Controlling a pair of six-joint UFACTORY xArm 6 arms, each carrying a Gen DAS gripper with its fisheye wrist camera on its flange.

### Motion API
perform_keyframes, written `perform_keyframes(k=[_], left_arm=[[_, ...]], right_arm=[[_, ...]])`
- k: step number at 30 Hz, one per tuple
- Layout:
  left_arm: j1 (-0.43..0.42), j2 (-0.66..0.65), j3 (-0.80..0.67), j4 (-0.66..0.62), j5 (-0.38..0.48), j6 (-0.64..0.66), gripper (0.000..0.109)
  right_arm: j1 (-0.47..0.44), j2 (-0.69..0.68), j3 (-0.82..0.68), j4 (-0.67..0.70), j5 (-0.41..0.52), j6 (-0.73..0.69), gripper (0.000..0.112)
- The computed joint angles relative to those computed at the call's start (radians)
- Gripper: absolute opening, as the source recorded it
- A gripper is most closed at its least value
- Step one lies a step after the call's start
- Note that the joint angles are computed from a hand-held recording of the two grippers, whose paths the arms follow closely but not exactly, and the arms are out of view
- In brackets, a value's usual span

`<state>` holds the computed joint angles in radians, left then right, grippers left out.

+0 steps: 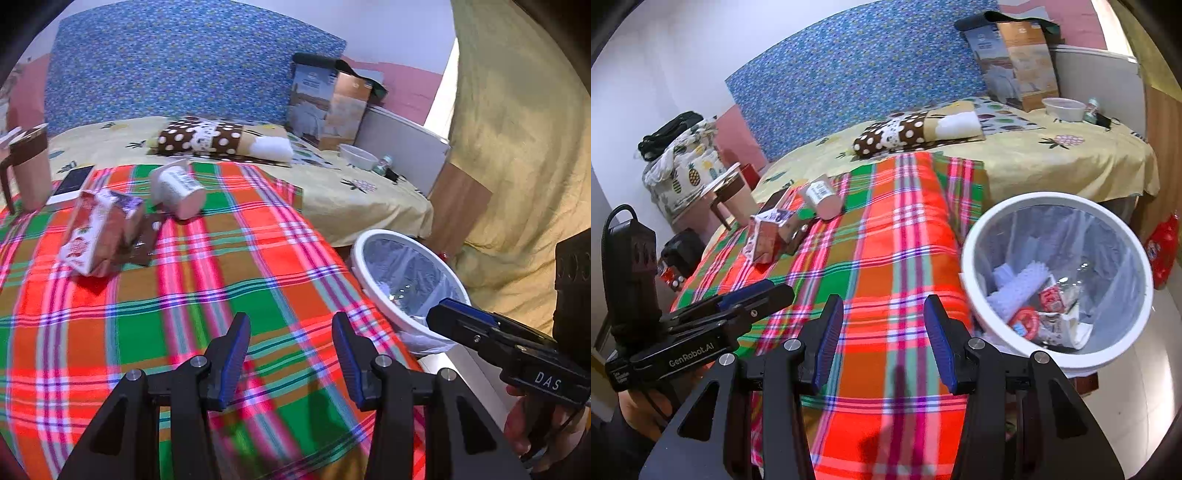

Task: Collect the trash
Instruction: 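Move both tools back over the plaid cloth toward the remaining cartons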

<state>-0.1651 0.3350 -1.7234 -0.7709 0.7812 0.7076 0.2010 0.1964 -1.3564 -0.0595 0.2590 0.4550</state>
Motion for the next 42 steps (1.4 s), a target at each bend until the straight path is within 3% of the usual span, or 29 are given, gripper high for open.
perform_keyframes(k=[14, 26, 31, 36, 42], left_arm=[[0.079, 0.023, -0.028, 0.049, -0.045, -0.046, 0.046], [0.129, 0.117, -0.167, 0.134, -0.048, -0.118, 0.046], [0.136, 0.159, -0.227, 0.168, -0.048, -0.135, 0.046], [0.145, 0.257, -0.372, 0.228, -0.031, -0.176, 0.046], [0.15, 0.484, -0.731, 0.319, 0.08, -0.229, 0.046]], right_arm=[[0.049, 0.108, -0.166, 0.087, 0.079, -0.12, 0.048], [0.074, 0.202, -0.313, 0.204, 0.096, -0.233, 0.048], [0.08, 0.248, -0.384, 0.187, 0.132, -0.229, 0.048], [0.077, 0.274, -0.429, 0.183, 0.154, -0.223, 0.048], [0.069, 0.297, -0.464, 0.167, 0.174, -0.212, 0.048]])
